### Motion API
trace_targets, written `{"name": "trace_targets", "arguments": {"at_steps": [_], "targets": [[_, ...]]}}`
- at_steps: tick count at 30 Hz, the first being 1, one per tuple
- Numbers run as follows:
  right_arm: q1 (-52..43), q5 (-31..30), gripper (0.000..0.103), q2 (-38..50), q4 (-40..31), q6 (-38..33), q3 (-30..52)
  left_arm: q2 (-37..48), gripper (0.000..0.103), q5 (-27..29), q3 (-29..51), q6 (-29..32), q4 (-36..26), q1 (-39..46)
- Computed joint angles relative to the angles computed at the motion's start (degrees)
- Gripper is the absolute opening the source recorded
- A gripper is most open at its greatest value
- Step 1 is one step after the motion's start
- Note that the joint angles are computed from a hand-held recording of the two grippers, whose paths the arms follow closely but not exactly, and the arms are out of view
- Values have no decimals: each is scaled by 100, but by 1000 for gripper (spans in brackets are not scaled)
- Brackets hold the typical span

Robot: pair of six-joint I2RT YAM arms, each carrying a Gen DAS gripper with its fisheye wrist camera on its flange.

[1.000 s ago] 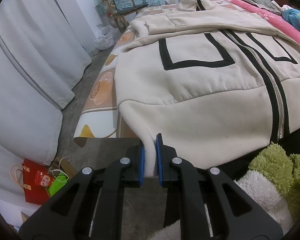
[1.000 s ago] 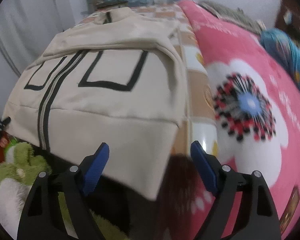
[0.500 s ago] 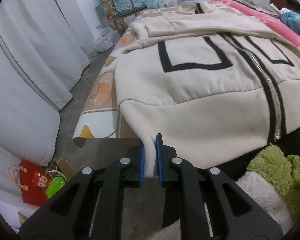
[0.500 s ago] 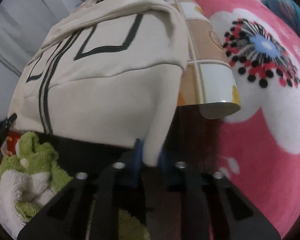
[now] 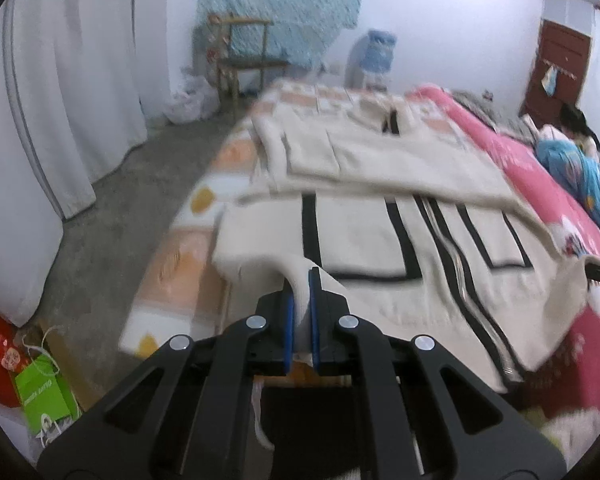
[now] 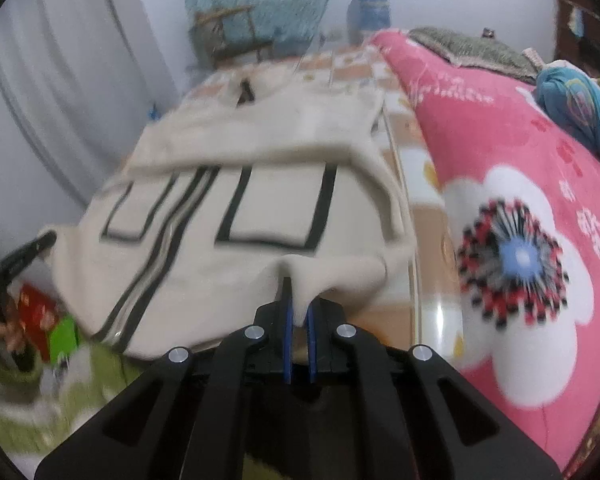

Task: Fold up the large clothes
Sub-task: 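Grasp the hem with the right gripper while the left gripper holds the hem, then lift the hem with both grippers, fold it toward the collar, release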

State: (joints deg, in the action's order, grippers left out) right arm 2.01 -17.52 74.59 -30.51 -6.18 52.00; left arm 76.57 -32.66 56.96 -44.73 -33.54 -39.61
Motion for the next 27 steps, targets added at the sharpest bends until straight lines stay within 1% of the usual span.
{"name": "trace_targets", "arguments": {"at_steps": [3,6,10,16,18,19,20,21,22,23,24,25,26,27], "targets": [[61,-62,6,525,441,292,410,233,6,161,190,273,396,404],[232,110,6,1100,773,434,887,573,6,388,500,600,688,865],[332,141,6,1918,1002,601,1623,1086,6,828,896,806,830,1391],[348,164,6,2906,1212,863,2345,2028,6,1366,1508,973,872,1937],[334,226,6,3348,1102,926,2681,2194,11,1496,1580,957,861,2048],[320,238,11,3486,1049,940,2779,2276,12,1664,1607,936,869,2153],[314,319,18,3546,1022,953,2794,2282,15,1837,1571,893,899,2238],[320,464,24,3540,1025,960,2765,2215,16,1993,1457,823,973,2297],[307,535,34,3476,1087,940,2681,2096,19,2160,1275,711,1117,2374],[278,513,43,3385,1166,911,2572,1979,27,2161,1125,652,1229,2399],[245,535,48,3226,1276,872,2400,1842,35,2066,987,622,1301,2398],[230,594,55,3135,1350,833,2303,1657,38,1949,808,634,1394,2391],[226,779,58,2945,1474,731,2114,1516,40,1891,679,658,1444,2383],[232,969,59,2803,1535,627,1971,1411,44,1856,598,685,1427,2383]]}}
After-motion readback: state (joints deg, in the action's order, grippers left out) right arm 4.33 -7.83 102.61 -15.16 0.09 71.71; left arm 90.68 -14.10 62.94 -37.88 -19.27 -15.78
